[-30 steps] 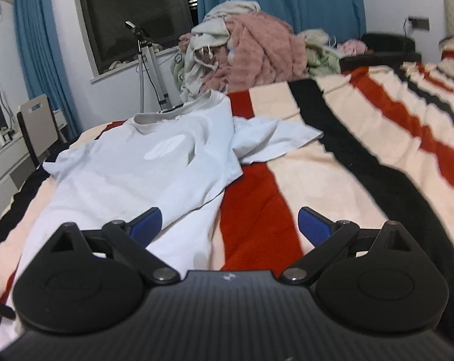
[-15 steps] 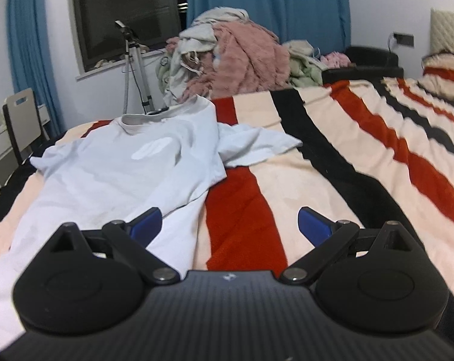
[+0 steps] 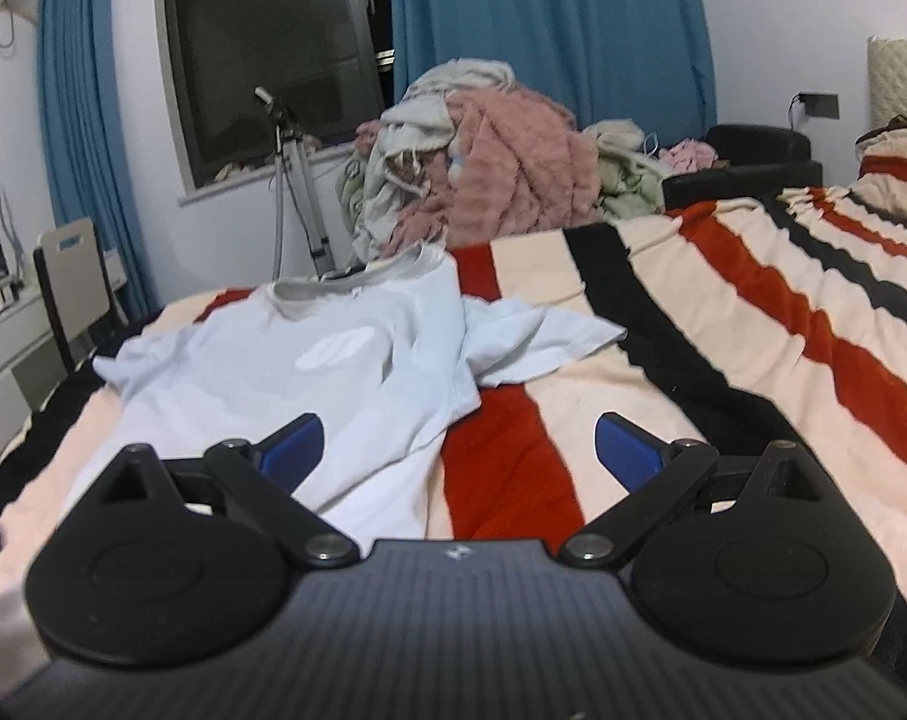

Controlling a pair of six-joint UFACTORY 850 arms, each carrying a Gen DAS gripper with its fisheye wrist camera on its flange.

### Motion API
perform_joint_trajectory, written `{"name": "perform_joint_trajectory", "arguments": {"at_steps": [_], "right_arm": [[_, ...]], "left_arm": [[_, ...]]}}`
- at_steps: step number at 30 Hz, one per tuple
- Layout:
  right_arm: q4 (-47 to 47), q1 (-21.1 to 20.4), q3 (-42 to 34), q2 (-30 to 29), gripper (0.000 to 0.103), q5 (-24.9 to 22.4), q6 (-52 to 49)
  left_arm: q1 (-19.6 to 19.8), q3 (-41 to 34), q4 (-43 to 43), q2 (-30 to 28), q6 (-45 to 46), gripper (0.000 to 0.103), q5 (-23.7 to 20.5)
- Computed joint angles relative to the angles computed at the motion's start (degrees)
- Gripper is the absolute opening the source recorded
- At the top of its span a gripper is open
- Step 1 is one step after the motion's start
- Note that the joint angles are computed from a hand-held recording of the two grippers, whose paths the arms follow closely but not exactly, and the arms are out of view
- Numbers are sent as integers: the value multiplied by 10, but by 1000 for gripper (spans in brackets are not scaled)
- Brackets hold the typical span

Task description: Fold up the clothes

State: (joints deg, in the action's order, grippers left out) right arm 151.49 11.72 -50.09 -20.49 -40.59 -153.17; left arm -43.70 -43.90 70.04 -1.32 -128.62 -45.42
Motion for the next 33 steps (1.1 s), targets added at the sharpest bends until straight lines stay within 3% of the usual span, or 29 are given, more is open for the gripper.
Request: {"name": "perform_joint_trajectory", "arguments": {"at_steps": [3,5,9,15,17,18,19,23,25,26,30,33], "right_arm": [[5,-4,2,0,98,-18,-1],[-3,-8,-1,-3,98,-26,11],[4,-7,-4,-8,98,-29,-1],[-31,-9,-23,-21,98,-22,57],[-74,-12,-45,-35,60,-14,100],[-105,-13,-65,-46,30,0,137],[-136,-14,-92,-63,24,14,182],[-227,-14,-226,-151,33,68,343],[-246,-9,-311,-212,77,114,415],[-252,-8,-355,-246,81,132,451],[-283,-10,-516,-370,80,188,585],[-388,-9,-636,-452,79,224,730]], "left_arm": [[-8,-43,101,-71,-86,93,-32],[8,-51,172,-101,-140,94,-26],[4,-47,242,-125,-227,95,-32],[-8,-22,194,-117,-192,98,-74],[-6,-12,189,-106,-205,98,-67],[-3,-10,191,-104,-217,98,-63],[-2,-6,191,-100,-223,98,-61],[13,-7,201,-108,-238,98,-51],[26,-13,210,-121,-244,98,-42],[33,-14,220,-129,-253,98,-38],[58,-21,252,-155,-282,98,-23],[77,-19,278,-165,-330,98,-5]]}}
